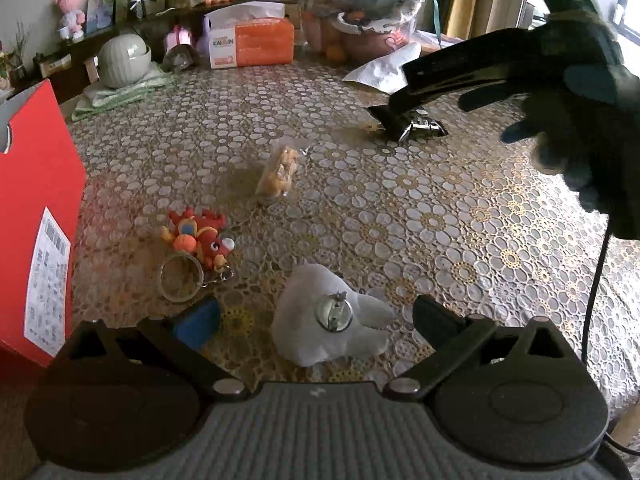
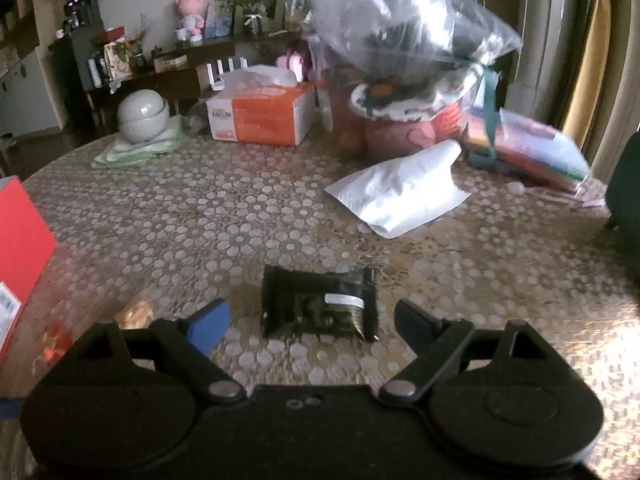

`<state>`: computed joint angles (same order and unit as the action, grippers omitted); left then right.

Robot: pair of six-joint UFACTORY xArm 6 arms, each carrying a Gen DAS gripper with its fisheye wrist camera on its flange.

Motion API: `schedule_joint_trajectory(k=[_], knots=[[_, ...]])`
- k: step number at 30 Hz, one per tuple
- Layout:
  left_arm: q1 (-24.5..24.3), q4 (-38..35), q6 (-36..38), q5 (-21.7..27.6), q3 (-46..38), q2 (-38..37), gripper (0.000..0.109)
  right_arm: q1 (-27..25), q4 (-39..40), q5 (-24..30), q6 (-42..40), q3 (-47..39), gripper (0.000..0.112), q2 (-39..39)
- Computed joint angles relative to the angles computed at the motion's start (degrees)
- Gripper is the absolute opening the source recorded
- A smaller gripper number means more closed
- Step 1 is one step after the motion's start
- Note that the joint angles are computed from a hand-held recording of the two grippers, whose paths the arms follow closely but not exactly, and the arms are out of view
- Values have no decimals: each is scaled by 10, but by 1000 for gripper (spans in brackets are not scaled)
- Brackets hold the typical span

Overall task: Organize objects
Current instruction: 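Close left gripper on the white tooth keychain while right gripper closes on the black snack packet, then carry the tooth keychain with left gripper while right gripper carries the snack packet over the box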

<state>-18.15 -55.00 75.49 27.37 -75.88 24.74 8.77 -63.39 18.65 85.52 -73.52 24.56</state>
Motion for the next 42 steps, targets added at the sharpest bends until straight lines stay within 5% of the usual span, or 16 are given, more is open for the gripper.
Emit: schedule_joint_trajectory(k=[13,21,28,42], knots=[[-13,-91,114,-46,13,-1,99,-10,63,1,-51,-62,87,75],[-15,-104,137,-41,26,-17,58,-7,32,21,-15,-60,66,70],[-13,-69,79,-52,29,-23,54,11,20,54,-9,-44,49,48],[22,-91,96,-16,86,-107,54,102,78,104,-68,60,44,-76]])
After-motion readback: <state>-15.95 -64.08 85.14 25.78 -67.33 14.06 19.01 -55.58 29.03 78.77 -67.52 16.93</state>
